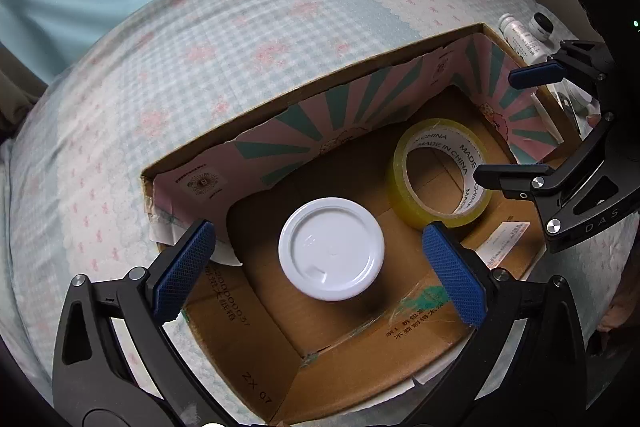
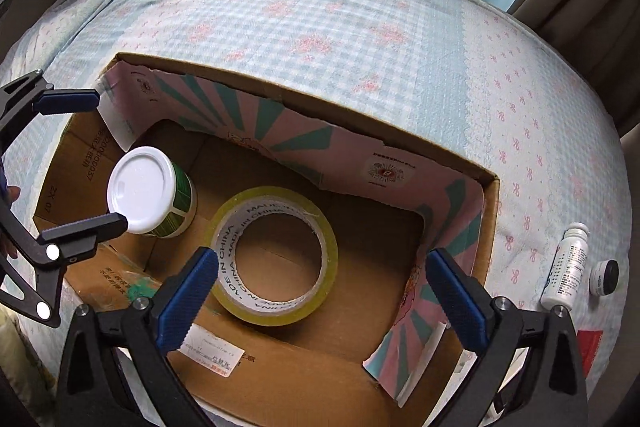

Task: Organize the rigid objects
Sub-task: 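Lift both tools out of the box and move back toward the items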

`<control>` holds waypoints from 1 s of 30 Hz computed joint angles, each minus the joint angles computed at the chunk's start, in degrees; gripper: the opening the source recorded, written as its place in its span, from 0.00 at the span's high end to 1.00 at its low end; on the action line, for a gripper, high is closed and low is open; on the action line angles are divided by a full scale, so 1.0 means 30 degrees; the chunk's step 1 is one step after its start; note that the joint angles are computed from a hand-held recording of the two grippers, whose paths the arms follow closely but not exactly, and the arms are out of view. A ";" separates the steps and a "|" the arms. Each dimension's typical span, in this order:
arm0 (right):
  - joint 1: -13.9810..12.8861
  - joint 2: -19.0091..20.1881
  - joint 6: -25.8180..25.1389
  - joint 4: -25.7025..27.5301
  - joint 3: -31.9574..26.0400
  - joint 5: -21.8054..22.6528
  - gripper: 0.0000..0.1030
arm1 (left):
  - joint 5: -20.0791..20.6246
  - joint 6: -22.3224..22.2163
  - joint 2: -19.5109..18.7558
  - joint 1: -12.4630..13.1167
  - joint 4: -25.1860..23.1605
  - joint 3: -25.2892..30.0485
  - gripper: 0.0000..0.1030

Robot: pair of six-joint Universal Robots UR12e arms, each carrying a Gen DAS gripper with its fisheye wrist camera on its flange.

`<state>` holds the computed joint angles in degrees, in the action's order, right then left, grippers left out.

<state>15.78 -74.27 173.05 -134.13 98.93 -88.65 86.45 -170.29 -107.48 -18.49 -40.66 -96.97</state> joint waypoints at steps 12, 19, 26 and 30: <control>0.0123 -0.0864 -0.0208 -0.0565 0.0366 -0.0072 0.00 | 0.0627 -0.0801 0.0748 -0.0027 -0.0046 -0.0227 0.00; 0.0277 -0.1683 0.0413 -0.0343 0.0313 -0.0184 0.00 | 0.1100 -0.1887 0.1703 -0.0132 -0.0178 -0.0253 0.00; 0.0259 -0.2803 0.1546 0.0409 0.0236 0.0637 0.00 | 0.2551 -0.3097 0.3070 -0.0550 -0.0805 -0.0203 0.00; 0.0257 -0.3710 0.2264 -0.0051 0.0493 0.0634 0.00 | 0.3114 -0.4567 0.3887 -0.0875 -0.1397 -0.0111 0.00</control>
